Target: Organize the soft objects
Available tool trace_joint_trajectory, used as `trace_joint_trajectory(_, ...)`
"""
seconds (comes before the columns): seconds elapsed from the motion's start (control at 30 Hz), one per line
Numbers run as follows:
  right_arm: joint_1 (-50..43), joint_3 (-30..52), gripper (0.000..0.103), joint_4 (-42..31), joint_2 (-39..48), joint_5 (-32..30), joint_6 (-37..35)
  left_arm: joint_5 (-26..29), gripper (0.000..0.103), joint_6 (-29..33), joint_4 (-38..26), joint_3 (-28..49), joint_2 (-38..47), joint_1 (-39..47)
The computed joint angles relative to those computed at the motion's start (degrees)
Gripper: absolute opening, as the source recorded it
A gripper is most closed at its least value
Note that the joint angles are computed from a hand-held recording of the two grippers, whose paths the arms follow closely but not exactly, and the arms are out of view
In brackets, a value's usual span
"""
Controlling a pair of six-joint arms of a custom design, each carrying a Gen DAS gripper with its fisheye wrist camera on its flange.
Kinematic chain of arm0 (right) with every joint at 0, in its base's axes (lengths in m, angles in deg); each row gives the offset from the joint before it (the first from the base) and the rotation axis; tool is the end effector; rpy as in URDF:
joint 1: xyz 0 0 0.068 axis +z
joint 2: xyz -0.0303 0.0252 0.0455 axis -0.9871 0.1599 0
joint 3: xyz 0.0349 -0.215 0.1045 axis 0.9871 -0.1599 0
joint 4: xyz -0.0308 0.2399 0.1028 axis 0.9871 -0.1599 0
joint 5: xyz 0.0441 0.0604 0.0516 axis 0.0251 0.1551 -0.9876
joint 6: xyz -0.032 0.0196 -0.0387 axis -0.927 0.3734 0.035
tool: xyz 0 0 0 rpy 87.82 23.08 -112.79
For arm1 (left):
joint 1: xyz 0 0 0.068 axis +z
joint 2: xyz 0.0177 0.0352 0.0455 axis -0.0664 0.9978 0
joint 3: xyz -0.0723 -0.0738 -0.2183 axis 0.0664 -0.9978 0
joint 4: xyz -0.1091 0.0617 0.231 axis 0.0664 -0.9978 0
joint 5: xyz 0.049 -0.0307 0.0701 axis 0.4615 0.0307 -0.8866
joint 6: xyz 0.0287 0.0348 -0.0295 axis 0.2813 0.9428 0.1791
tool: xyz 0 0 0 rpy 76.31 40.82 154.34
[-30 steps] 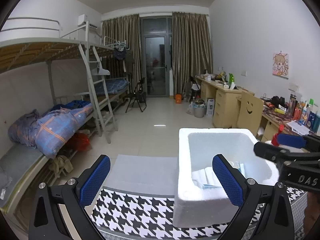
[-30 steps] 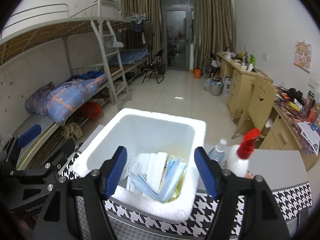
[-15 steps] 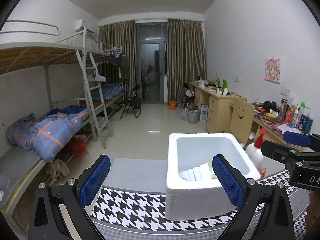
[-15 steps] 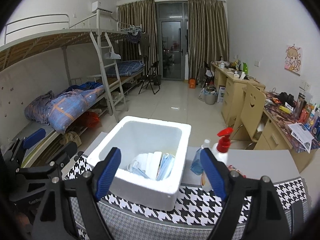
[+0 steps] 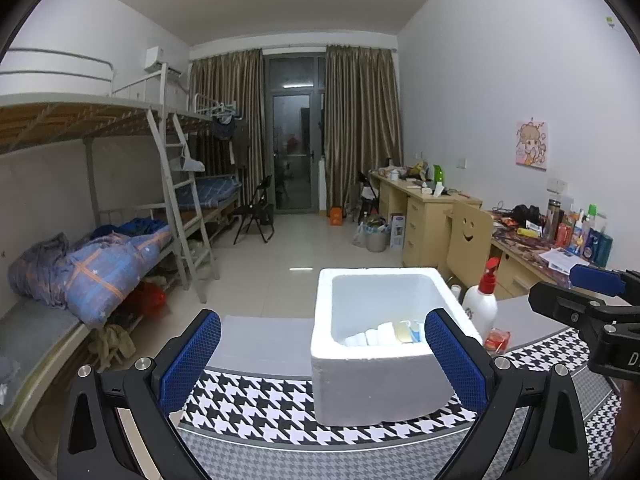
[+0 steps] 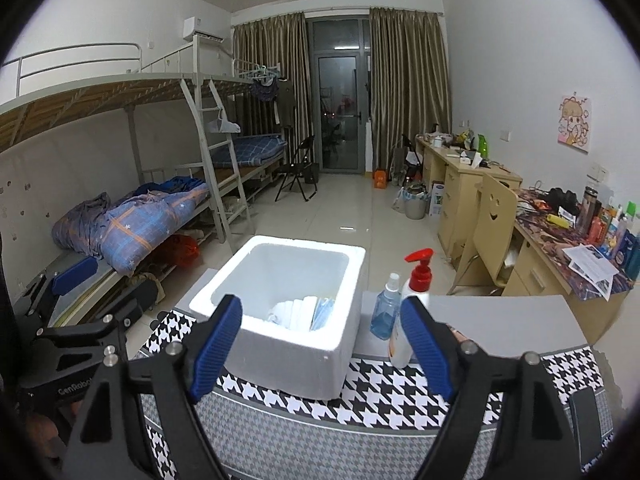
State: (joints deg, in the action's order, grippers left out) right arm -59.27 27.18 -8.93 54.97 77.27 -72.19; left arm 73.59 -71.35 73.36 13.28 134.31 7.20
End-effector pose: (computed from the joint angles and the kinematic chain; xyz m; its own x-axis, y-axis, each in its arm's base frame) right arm 0.3136 0.1236 0.2747 -0.4539 -0.1128 -0.8839 -0.3373 0.9399 0.0532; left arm 0.2680 0.0481 0.2542 -0.3414 -0.0187 -0.9397 -0.0715 0.9974 0.0061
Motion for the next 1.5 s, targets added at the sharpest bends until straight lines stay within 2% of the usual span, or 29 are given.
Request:
trace_joint_trajectory(0.27, -0.51, -5.8, 0.085, 0.91, -7.31, 0.14, 0.14, -0.21, 0.102, -0.5, -2.41, -3.44, -6.25, -1.39)
trace_joint_trajectory(0.53, -0.46, -12.12, 0.093, 3.03, -13.29, 0.34, 0.36, -1.15, 0.102, -0.78, -4.41, -6.9, -12.55, -2.44)
trace_joint_trajectory(1.2, -0.13, -21.08, 0.093, 0.37, -26.03, 1.24, 0.94, -0.25, 0.102, -0.87, -11.3, -13.16, -27.79, -3.03)
trace_joint_trajectory(1.5, 0.96, -26.85, 0.093, 1.86, -32.1, 1.9, 1.14, -0.29, 0.102, -1.21, -13.16, -16.62, -34.01, -3.21)
